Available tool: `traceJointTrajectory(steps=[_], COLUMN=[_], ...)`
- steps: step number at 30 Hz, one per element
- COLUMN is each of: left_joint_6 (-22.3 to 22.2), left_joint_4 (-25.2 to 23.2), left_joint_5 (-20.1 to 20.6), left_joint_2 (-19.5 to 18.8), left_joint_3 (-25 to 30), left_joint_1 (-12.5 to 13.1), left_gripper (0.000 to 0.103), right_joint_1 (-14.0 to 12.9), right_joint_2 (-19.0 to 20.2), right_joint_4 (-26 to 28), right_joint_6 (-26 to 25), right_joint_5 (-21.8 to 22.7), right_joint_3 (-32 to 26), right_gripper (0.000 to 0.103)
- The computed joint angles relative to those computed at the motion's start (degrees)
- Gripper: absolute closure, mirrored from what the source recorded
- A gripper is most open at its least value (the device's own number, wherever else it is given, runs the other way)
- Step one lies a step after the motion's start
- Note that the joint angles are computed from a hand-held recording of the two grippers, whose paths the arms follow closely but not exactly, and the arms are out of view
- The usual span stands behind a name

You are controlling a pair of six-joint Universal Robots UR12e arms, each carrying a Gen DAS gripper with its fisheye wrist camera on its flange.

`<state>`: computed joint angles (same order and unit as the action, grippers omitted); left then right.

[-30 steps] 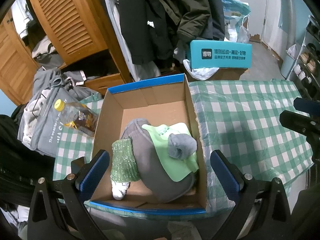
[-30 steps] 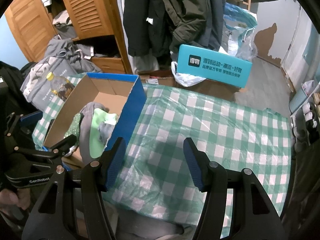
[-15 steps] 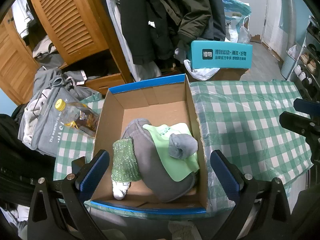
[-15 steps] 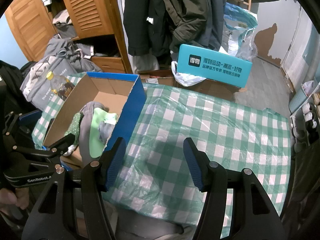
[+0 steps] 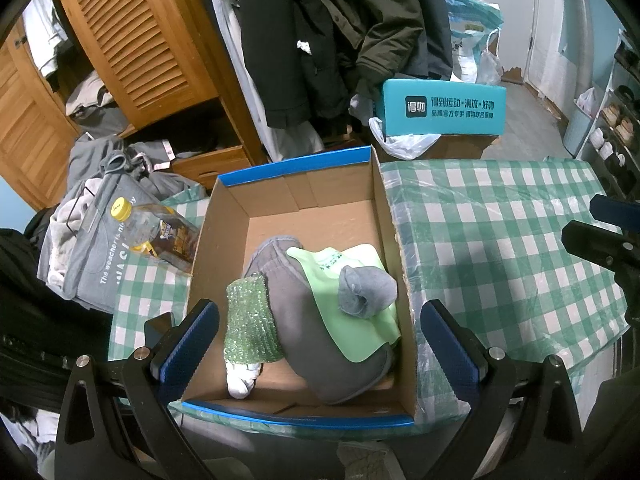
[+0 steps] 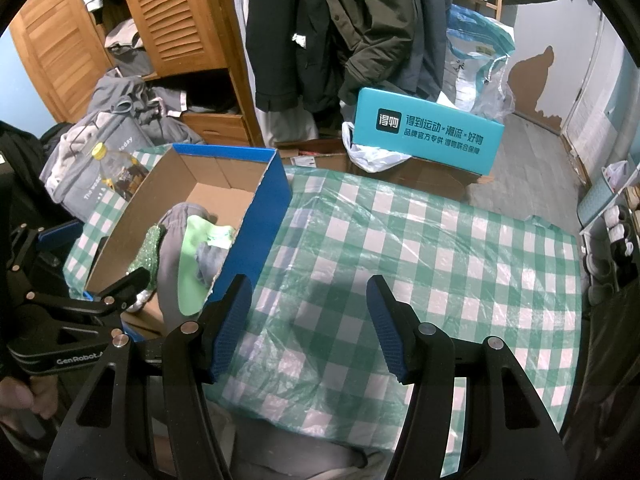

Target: Organize soft objects

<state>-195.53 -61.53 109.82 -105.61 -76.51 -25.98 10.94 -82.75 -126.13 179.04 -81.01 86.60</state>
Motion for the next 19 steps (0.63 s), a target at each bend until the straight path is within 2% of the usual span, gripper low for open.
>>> traceJointTrajectory(steps=[19], left_joint_6=[0.23], left_joint_4=[0.19], left_joint_5=[-0.18], left_joint_2=[0.55], left_joint_3=[-0.48], left_joint_1=[0.35], left_gripper=[0.001], right_joint_1=[0.00], right_joint_2=[0.06], right_joint_4=[0.14], right_joint_6=[0.07], right_joint_5=[0.01], right_joint_3=[-0.15], right_gripper=[0.044])
